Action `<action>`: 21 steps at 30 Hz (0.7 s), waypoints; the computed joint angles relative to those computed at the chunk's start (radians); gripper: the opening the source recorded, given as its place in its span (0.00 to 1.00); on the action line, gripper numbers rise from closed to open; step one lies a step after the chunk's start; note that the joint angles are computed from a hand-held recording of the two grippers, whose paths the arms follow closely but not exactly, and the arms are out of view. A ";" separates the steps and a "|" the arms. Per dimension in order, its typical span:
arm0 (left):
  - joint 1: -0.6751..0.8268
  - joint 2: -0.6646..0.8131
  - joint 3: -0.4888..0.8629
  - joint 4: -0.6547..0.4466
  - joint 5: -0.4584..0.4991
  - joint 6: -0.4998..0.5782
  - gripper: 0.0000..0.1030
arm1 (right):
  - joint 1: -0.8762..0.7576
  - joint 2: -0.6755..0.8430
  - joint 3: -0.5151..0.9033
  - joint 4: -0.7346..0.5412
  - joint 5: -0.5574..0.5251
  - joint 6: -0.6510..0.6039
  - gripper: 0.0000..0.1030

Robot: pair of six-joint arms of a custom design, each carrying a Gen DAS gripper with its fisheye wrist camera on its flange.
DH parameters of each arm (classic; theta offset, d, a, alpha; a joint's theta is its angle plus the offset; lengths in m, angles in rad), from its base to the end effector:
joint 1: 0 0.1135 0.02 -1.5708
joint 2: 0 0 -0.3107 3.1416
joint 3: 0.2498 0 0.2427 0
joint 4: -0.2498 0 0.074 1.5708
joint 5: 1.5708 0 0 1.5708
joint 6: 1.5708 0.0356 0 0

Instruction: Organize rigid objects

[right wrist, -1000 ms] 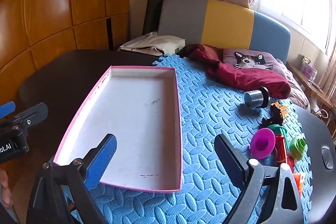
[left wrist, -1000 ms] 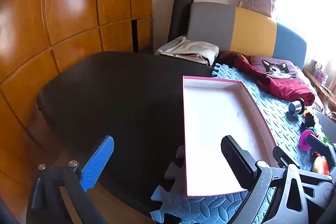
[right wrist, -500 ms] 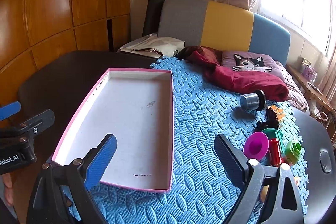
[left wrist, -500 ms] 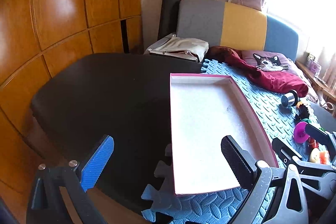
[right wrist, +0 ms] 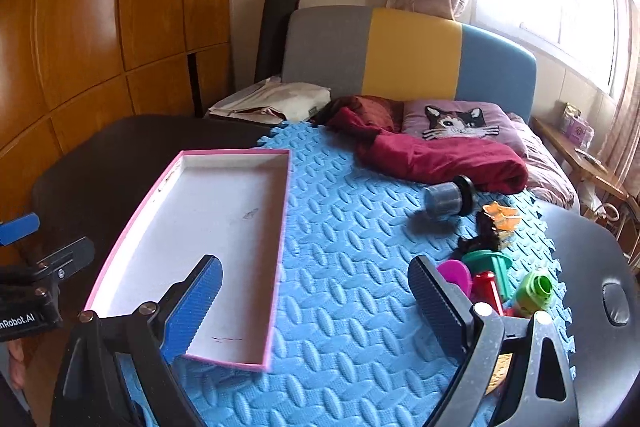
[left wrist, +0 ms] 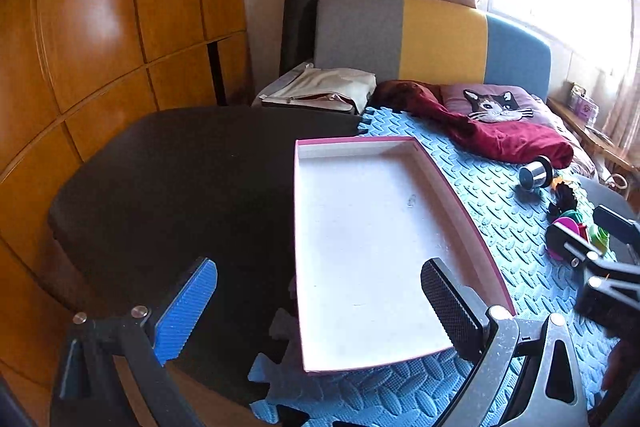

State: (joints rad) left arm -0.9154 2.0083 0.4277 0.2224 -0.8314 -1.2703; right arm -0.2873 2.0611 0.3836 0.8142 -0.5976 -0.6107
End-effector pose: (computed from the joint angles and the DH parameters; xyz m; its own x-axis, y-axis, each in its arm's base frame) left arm 0.1610 -0.1663 0.0634 -0.5959 -0.2810 -0.7523 -0.4390 0.8984 0.0122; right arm 0.2628 -0.0568 0.0688 -0.5303 -0.3376 -0.7777 -0.5133 0.8579 -0.0224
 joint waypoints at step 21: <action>0.076 0.065 0.172 0.120 0.169 0.325 1.00 | -0.390 0.231 0.646 -0.412 0.007 0.179 0.93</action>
State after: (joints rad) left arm -0.8392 2.0734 0.5998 0.3425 -0.6628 -0.9448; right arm -0.6776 2.2922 1.0297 0.4025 -0.5905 -0.4321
